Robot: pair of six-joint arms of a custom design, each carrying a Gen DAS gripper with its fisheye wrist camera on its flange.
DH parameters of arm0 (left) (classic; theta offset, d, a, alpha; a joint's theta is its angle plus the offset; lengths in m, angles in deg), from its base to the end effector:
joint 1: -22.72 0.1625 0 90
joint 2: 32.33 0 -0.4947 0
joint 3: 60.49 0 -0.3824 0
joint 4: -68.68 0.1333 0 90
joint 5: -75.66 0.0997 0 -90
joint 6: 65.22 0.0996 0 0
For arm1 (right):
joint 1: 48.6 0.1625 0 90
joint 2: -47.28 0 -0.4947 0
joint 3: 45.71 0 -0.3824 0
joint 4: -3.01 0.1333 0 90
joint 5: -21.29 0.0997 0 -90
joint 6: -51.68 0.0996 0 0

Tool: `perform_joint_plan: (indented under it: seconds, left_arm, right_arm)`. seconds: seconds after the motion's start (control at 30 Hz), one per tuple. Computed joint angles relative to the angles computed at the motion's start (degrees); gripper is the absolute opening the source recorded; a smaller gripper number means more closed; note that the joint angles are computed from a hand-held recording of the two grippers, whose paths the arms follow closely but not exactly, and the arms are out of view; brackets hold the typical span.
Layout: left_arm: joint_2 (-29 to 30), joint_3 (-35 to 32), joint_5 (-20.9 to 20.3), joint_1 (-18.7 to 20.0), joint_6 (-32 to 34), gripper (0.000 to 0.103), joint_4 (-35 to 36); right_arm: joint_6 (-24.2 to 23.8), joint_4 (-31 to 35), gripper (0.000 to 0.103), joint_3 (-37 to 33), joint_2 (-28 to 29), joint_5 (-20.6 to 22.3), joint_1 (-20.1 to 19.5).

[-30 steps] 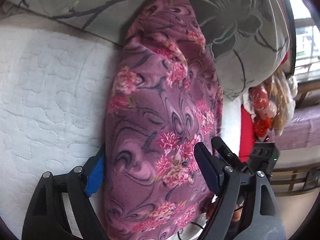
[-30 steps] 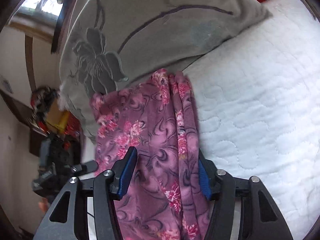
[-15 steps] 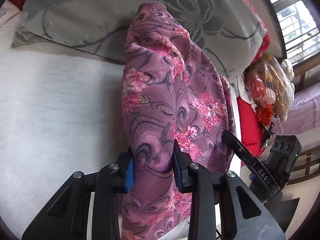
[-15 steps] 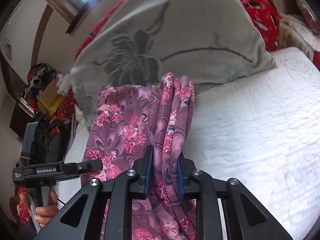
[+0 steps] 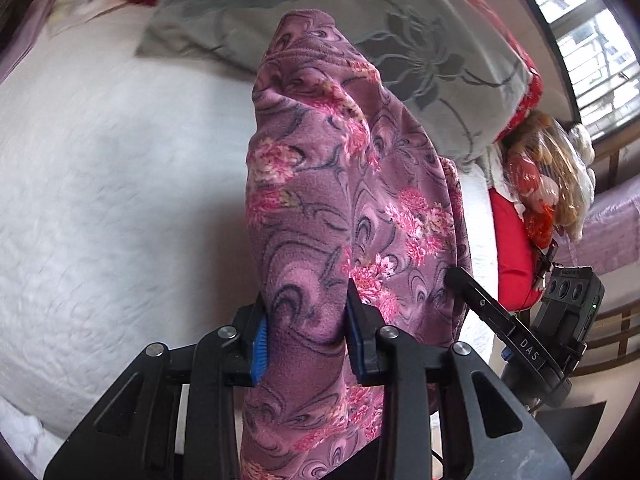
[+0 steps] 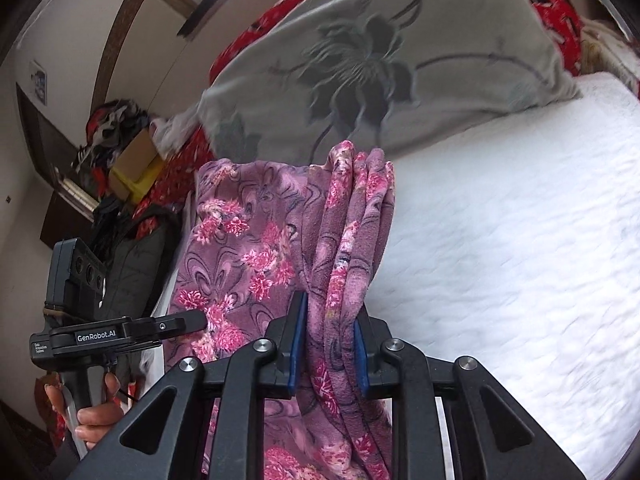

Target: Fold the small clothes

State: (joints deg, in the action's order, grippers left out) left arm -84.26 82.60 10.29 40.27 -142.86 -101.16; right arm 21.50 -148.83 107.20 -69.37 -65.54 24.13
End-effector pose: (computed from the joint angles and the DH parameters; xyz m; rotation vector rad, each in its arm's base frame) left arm -0.3070 -0.2804 0.0613 -0.0662 2.7964 -0.5183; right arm 0.0674 -0.2506 0.3318 0.3492 -2.9223 0.6444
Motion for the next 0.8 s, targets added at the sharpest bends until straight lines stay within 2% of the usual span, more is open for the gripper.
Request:
perform_joint_plan:
  seconds: [0.1, 0.23, 0.3, 0.37, 0.43, 0.47, 0.5, 0.6, 0.67, 0.8]
  left_arm:
    - [-0.1, 2.4, -0.8, 0.4, -1.5, 0.029, -1.8]
    - [3.4, 4.1, -2.7, 3.2, -2.1, 0.031, -6.1]
    - [5.2, 4.5, -2.8, 4.6, -2.3, 0.039, -7.5]
    - [6.2, 6.3, -3.7, 5.6, -1.9, 0.039, -13.3]
    - [4.6, 7.1, -3.1, 5.0, -1.1, 0.039, -13.6]
    - [3.2, 7.2, -1.5, 3.8, -0.8, 0.039, -11.7]
    - [1.8, 7.0, 0.5, 2.6, -0.1, 0.039, -9.8]
    - [-0.2, 4.8, 5.9, 1.1, 3.0, 0.039, -6.5]
    - [0.7, 0.5, 9.6, 2.0, 6.7, 0.039, -0.8]
    - [5.6, -7.2, 11.5, 7.7, 14.8, 0.039, 5.0]
  right_arm:
    - [0.7, -2.4, 0.021, 1.6, 2.3, -1.8, 1.3]
    - [0.0, -7.0, 0.021, 4.3, 5.6, -3.8, -0.5]
    - [-0.4, -11.8, 0.022, 5.7, 8.6, -5.2, -2.3]
    - [0.3, -11.6, 0.024, 5.3, 10.0, -5.0, -4.6]
    - [1.2, -8.9, 0.026, 4.0, 9.3, -4.6, -5.4]
    - [1.8, -9.8, 0.026, 3.7, 9.2, -5.8, -4.4]
    - [2.2, -11.8, 0.030, 3.4, 9.2, -7.4, -2.6]
    - [0.3, -14.5, 0.030, 2.1, 9.6, -6.4, 1.3]
    - [-1.1, -17.5, 0.030, 1.7, 12.7, -6.5, 5.4]
    - [-4.1, -28.9, 0.026, 2.4, 24.1, -9.9, 12.1]
